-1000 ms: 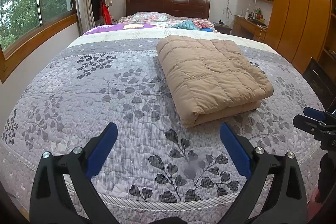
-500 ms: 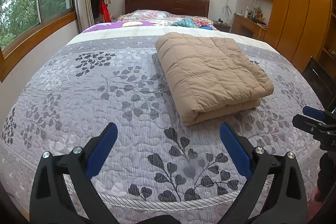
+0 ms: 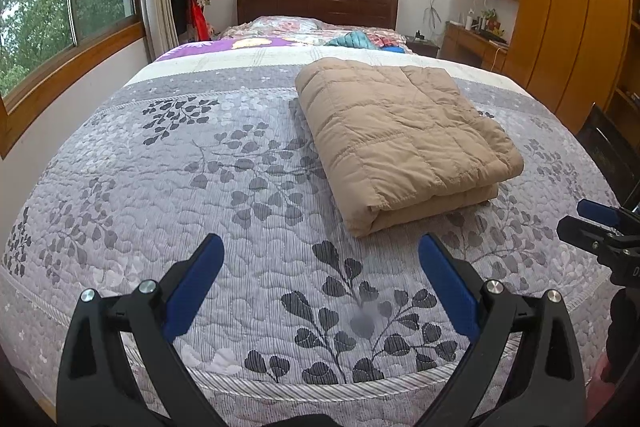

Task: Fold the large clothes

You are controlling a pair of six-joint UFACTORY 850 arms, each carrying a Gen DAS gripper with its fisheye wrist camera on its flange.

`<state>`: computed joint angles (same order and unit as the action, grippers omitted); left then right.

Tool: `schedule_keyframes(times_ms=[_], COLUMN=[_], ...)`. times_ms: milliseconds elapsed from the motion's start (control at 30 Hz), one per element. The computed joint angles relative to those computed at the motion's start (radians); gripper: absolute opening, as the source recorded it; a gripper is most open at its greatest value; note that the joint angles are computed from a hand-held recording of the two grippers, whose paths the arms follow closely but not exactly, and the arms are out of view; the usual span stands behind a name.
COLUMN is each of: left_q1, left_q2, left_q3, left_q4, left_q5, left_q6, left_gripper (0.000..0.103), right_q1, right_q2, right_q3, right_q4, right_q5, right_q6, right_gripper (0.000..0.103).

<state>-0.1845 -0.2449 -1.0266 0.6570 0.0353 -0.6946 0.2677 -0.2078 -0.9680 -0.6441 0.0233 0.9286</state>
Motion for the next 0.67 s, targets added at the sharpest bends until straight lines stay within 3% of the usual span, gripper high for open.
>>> schedule_keyframes(times_ms=[167,267,333,433,567,667], left_q1=[0.001,0.002,0.002,0.005,0.005,0.006], left_q2=[-0.001,-0.002,-0.003,-0.004,-0.004,-0.002], left_q3=[-0.001,-0.002,-0.003,-0.004,-0.004,-0.004], left_q4=[-0.093,-0.036,-0.086,0.04,-0.018,0.06], left_q5=[-0.001,0.0,-0.003,-0.002,-0.003,-0.004], left_q6=[0.097,0.04,0.09,-0.038,0.025,-0.051], left_gripper=[0.097,0.097,0.097,0.097,0.097,0.097], right_q1=[-0.001,0.0,-0.001,-0.003,-0.003,-0.006], right_q2=[-0.002,-0.002,-0.004,-0.006,-0.007,-0.008], right_q3=[-0.001,-0.002,-0.003,-0.005,-0.005,-0.006], right_q4=[-0.089,-0.094,-0.12,-0.25,-0.282,-0.357], right_q5=[0.001,-0.001,-0.002,-0.001,0.0,0.003], right_q6=[0.086,0.091,0.117,0.248,0.276,0.347], right_gripper=[0.099,0.099,0.099,0.099,0.099,0.099])
